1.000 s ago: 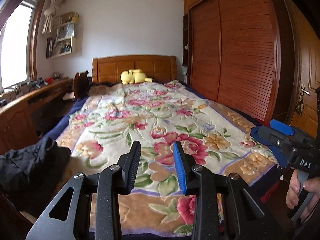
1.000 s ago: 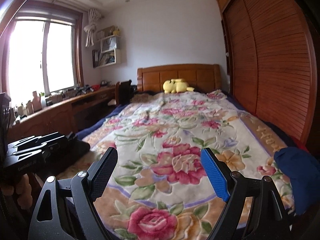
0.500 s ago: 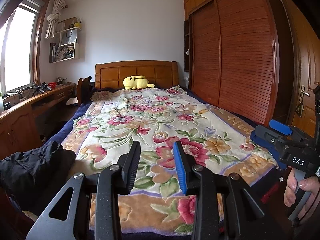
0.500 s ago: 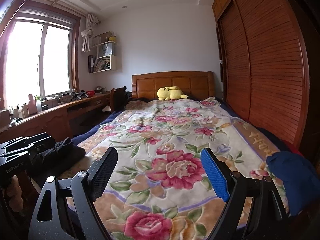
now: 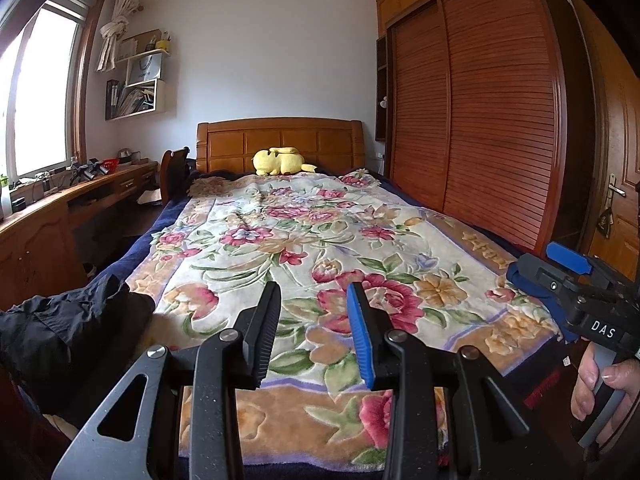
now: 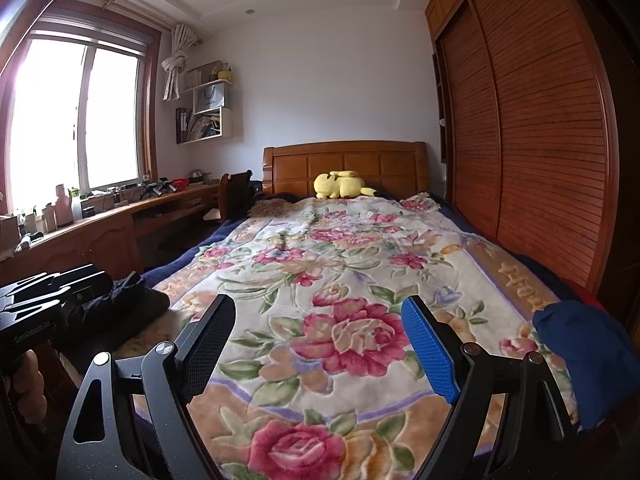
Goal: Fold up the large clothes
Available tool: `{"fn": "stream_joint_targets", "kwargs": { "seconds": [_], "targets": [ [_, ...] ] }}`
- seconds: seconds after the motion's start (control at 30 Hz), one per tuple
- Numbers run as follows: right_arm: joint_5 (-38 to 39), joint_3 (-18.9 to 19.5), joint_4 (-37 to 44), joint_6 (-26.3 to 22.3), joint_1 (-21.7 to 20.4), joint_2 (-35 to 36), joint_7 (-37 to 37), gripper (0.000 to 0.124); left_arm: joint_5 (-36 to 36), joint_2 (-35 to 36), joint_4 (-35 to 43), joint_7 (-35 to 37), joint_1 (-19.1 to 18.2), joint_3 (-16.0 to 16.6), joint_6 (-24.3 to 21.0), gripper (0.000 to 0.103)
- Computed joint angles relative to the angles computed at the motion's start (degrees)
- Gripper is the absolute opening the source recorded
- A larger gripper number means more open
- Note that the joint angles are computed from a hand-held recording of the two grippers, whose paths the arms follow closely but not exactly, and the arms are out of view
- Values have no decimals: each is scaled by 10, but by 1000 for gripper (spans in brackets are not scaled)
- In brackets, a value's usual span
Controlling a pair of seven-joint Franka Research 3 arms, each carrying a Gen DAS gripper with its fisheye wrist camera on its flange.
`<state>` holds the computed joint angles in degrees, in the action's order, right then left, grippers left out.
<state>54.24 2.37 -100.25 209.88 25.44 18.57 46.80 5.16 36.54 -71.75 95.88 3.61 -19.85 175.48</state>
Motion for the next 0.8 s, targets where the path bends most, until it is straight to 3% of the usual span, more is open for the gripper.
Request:
{"fn": "stream_joint_targets", "kwargs": {
  "seconds": [0.8],
  "targets": [
    [-31,0,-15,-1,-9,-5,24,86,0,3,3,0,3,-2,1,35]
  ]
}}
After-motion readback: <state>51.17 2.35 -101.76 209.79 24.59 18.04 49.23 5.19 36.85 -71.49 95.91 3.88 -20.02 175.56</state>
